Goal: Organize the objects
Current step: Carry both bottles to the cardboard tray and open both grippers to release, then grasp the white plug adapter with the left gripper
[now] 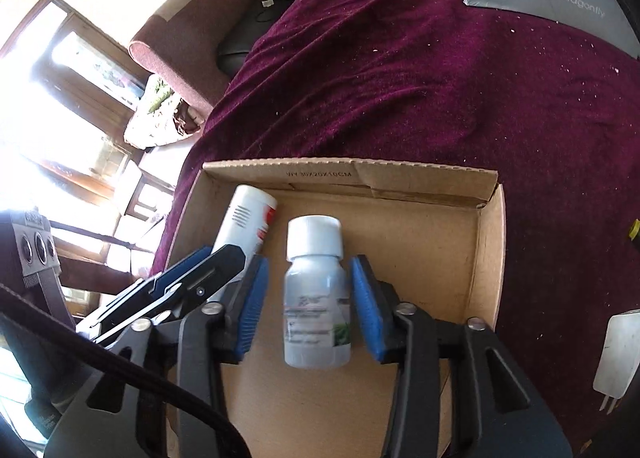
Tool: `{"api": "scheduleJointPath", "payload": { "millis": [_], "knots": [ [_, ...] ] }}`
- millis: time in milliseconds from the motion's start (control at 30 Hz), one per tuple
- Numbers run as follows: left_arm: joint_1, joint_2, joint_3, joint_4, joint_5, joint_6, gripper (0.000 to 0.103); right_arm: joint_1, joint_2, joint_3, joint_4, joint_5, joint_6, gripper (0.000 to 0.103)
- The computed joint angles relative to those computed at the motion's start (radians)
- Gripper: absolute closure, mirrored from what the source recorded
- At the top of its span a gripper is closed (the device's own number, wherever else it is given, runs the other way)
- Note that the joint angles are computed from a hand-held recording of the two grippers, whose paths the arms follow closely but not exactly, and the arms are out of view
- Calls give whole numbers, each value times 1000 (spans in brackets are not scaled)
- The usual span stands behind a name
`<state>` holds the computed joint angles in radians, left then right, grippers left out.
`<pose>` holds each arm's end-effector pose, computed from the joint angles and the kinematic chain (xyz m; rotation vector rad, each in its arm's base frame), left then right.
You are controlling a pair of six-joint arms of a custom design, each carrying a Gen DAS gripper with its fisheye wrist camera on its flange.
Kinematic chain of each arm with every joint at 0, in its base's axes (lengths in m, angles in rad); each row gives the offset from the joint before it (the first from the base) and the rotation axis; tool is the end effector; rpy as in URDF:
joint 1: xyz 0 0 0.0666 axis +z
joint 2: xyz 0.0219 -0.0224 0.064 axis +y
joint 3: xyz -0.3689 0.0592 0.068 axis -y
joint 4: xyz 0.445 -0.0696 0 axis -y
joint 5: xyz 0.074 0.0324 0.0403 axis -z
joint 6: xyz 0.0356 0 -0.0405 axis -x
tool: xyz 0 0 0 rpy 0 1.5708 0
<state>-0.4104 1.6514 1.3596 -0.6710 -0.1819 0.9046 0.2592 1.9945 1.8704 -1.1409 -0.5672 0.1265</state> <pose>0.5596 -0.2369 0.2752 -0.6907 2.4415 -0.3032 0.6798 0.1996 0.2846 -0.6508 2.6858 0.8311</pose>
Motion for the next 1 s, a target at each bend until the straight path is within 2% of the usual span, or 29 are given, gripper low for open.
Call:
{"api": "scheduleJointPath", "payload": {
  "millis": [200,267,333,500,633,667,733,800,867,1000],
  "knots": [
    [-41,-80,-23,14,-12,21,75,-29,-68,-53,48,-57,-4,57],
    [-69,-112,-36,36,-28,38,71,-46,-105,-83,65,-82,5,51],
    [-105,-144,-50,75,-49,56,58,-74,-159,-133,96,-114,9,40],
    [-177,-152,-27,110,-72,57,55,-145,-281,-252,168,-156,34,31],
    [-233,-106,38,89,-81,38,54,-220,-387,-364,257,-166,83,27],
    [-246,-92,56,80,-80,31,54,-245,-419,-399,293,-167,95,27],
    [-265,-54,97,62,-72,22,54,-301,-489,-480,401,-169,98,19],
    [-280,-6,147,41,-59,21,54,-364,-537,-542,493,-170,83,19],
    [-289,40,189,26,-39,32,54,-422,-531,-542,496,-189,66,19],
    [-296,143,289,-26,1,60,55,-515,-456,-490,446,-201,22,20]
  ]
}}
